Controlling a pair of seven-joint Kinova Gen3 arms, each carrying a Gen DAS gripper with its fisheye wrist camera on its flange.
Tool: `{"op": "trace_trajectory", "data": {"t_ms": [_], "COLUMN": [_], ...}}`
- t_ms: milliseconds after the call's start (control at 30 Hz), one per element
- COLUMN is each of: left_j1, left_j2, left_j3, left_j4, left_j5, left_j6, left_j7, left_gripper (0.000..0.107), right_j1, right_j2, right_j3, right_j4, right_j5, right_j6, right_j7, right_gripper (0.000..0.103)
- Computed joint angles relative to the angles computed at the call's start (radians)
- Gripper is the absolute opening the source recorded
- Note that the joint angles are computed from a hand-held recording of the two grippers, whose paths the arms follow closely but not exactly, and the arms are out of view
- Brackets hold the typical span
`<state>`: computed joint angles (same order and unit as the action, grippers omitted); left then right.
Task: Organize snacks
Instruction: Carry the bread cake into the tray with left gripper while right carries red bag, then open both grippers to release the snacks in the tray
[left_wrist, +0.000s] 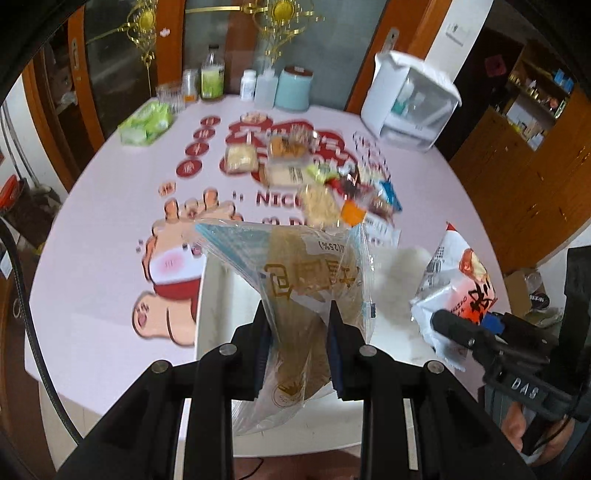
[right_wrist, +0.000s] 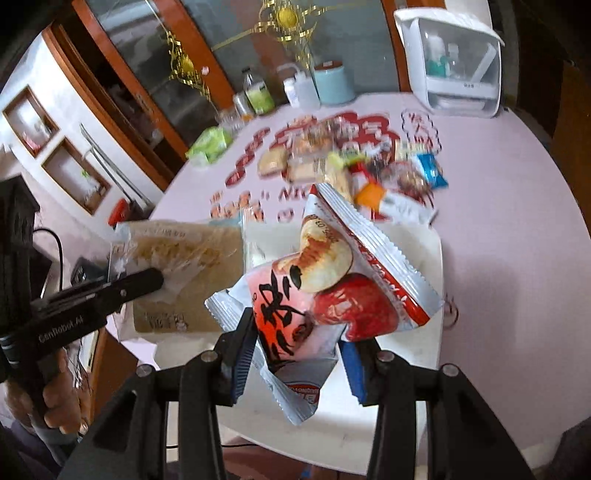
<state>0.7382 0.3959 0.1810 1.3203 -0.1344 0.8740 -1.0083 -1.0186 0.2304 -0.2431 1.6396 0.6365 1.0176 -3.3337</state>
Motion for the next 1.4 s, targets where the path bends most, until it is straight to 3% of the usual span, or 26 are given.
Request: {"op": "trace_trajectory", "data": {"t_ms": [233, 367, 433, 467, 500, 700, 1233, 1400], "left_j1": [0.048, 0.07, 0.085, 0.096, 0.102, 0.133, 0.167, 0.2], "left_j2": [0.03, 0.047, 0.048, 0.045, 0.042, 0.028, 0.04, 0.048], "left_j3": [-0.006, -0.01, -0.018, -0.026, -0.03, -0.033, -0.028, -0.034], "left_j4": [-0.001, -0.022, -0.025, -0.026, -0.025, -0.038, -0.095, -0.114], "left_j5": [-0.032, -0.047, -0.064, -0.079, -0.09, -0.163, -0.197, -0.232], "left_j6": [0.034, 0.067, 0.075, 0.077, 0.077, 0.096, 0.172, 0.2], "left_j7": [0.044, 0.061, 0.079, 0.096, 0.107, 0.141, 0.164, 0.187], "left_gripper": [0.027, 0.032, 0.054, 0.078, 0.092, 0.092, 0.092, 0.092], "right_j1": [-0.003, -0.022, -0.025, -0.027, -0.029, -0.04, -0.034, -0.041], "right_j2": [0.013, 0.031, 0.034, 0.033, 0.029, 0.011, -0.03, -0.023], "right_j3": [-0.006, -0.004, -0.002, -0.001, -0.001, -0.006, -0.037, -0.048], "right_j4": [0.007, -0.017, -0.019, -0.018, -0.012, -0.003, 0.016, -0.013], "right_j5": [-0.061, -0.069, -0.08, -0.083, -0.082, -0.053, -0.039, -0.031], "right_j6": [-0.011, 0.042, 0.053, 0.053, 0.049, 0.05, 0.076, 0.144], "right_j7": [0.019, 0.031, 0.028, 0.027, 0.021, 0.001, -0.011, 0.037], "right_gripper": [0.047, 0.047, 0.053, 0.063, 0.07, 0.072, 0.072, 0.072]}}
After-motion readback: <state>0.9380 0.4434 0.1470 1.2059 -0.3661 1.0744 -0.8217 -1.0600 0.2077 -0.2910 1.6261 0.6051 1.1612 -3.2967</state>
